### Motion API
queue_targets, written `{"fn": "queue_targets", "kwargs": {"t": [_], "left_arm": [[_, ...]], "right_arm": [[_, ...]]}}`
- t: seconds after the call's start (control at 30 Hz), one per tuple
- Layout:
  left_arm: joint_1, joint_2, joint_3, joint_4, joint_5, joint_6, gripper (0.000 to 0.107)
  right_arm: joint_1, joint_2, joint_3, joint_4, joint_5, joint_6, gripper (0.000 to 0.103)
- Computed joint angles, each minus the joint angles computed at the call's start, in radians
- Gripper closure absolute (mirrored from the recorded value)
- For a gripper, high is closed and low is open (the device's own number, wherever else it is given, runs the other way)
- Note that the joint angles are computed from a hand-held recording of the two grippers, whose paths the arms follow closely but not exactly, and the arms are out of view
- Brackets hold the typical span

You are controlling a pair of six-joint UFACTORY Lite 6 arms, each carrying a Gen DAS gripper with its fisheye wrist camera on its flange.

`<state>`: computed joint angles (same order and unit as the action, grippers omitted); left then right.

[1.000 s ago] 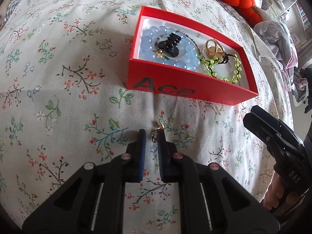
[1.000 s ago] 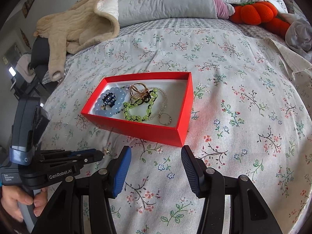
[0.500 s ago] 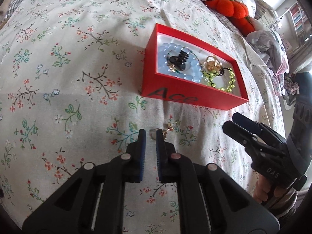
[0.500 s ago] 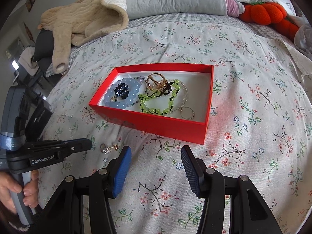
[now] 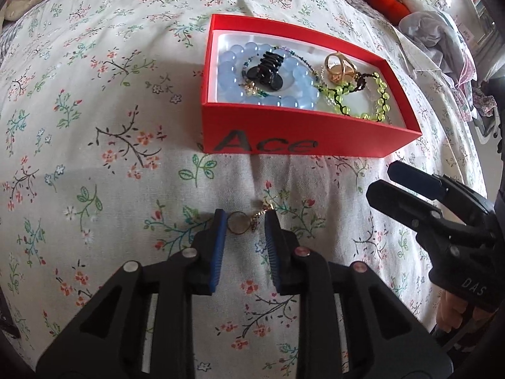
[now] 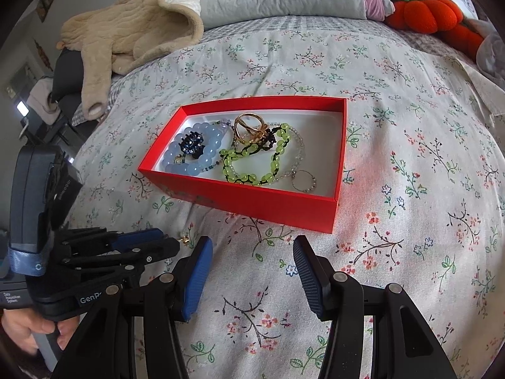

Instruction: Organize jewelry

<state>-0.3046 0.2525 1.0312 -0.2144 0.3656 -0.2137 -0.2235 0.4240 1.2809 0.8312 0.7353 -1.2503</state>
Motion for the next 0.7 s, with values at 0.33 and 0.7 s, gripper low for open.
{"fn": "queue_targets", "kwargs": {"t": [0.33, 0.7], "left_arm": [[0.131, -0.142, -0.131, -0.206, 0.012, 0.238, 0.086], [0.225, -0.225, -0.239, -0.292, 0.015, 0.383, 0.086]], "right_arm": [[0.064, -0.017, -0.037, 0.005, -0.010, 0.019, 0.049], [0.215, -0.031, -0.162, 0.064, -0.107, -0.082, 0.065]]}}
